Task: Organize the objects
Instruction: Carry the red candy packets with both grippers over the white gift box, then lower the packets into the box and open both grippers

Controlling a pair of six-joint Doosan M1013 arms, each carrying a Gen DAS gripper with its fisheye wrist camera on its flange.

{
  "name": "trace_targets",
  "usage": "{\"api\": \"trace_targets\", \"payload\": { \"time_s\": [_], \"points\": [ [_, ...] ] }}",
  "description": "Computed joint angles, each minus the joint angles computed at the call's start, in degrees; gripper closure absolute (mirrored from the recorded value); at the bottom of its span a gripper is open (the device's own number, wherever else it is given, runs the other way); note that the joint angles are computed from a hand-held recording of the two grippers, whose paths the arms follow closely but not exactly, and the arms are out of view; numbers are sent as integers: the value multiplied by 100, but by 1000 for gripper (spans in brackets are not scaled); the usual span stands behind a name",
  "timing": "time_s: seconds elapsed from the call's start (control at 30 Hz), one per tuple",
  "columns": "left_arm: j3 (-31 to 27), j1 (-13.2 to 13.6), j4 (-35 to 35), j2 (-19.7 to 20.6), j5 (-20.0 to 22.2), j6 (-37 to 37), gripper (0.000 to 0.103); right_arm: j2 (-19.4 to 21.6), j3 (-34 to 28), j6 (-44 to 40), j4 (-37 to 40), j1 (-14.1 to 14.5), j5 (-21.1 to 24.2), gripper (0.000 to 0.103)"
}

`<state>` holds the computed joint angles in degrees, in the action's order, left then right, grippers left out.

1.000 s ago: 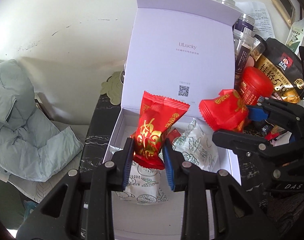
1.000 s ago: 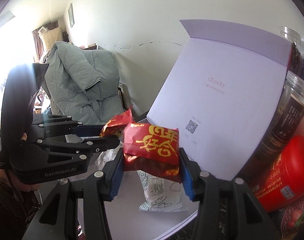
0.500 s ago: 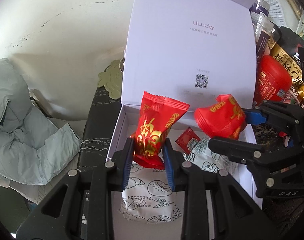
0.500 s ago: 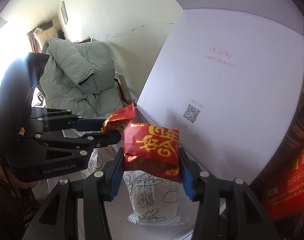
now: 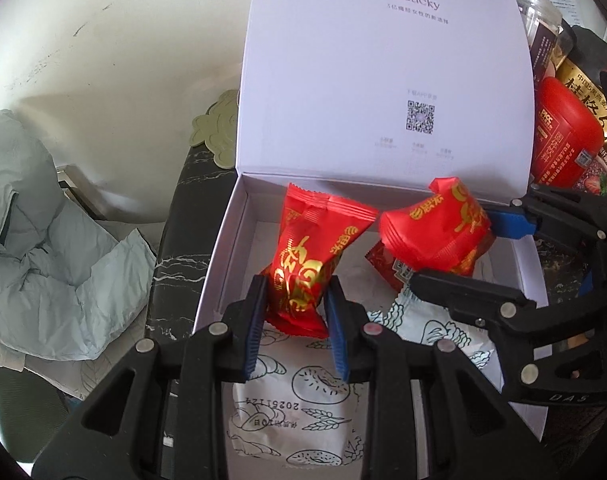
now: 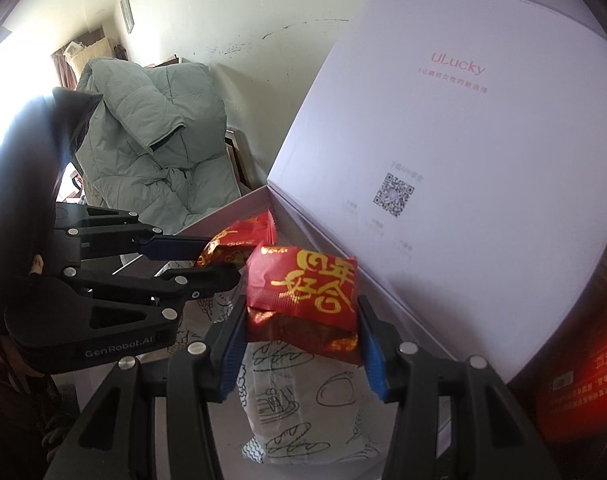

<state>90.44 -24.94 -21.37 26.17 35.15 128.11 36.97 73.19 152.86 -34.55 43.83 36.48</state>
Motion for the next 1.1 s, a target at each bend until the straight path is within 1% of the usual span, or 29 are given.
{"api": "trace_targets", "payload": {
  "time_s": [0.2,0.4,0.57,0.7,0.83,1.0,1.07,1.1],
  "points": [
    [-82,3,33,99,231,-36,76,59,-46,-217,293,-43,53,52],
    [-96,12,-6,117,284,37,76,114,-100,-493,630,-81,38,51],
    [-111,29,-96,136,303,121,76,125,-107,-491,665,-96,37,50],
    [-112,35,-117,139,302,126,75,151,-178,-499,702,-94,140,48],
    [-137,34,-106,150,382,87,72,180,-251,-445,678,-57,264,45],
    [-122,-9,50,125,393,-78,71,152,-247,-379,591,-32,353,42],
    [-116,-17,88,111,373,-154,68,136,-229,-338,579,-31,366,42],
    [-92,-27,131,86,315,-205,65,125,-217,-284,550,-24,377,42]
  ]
}}
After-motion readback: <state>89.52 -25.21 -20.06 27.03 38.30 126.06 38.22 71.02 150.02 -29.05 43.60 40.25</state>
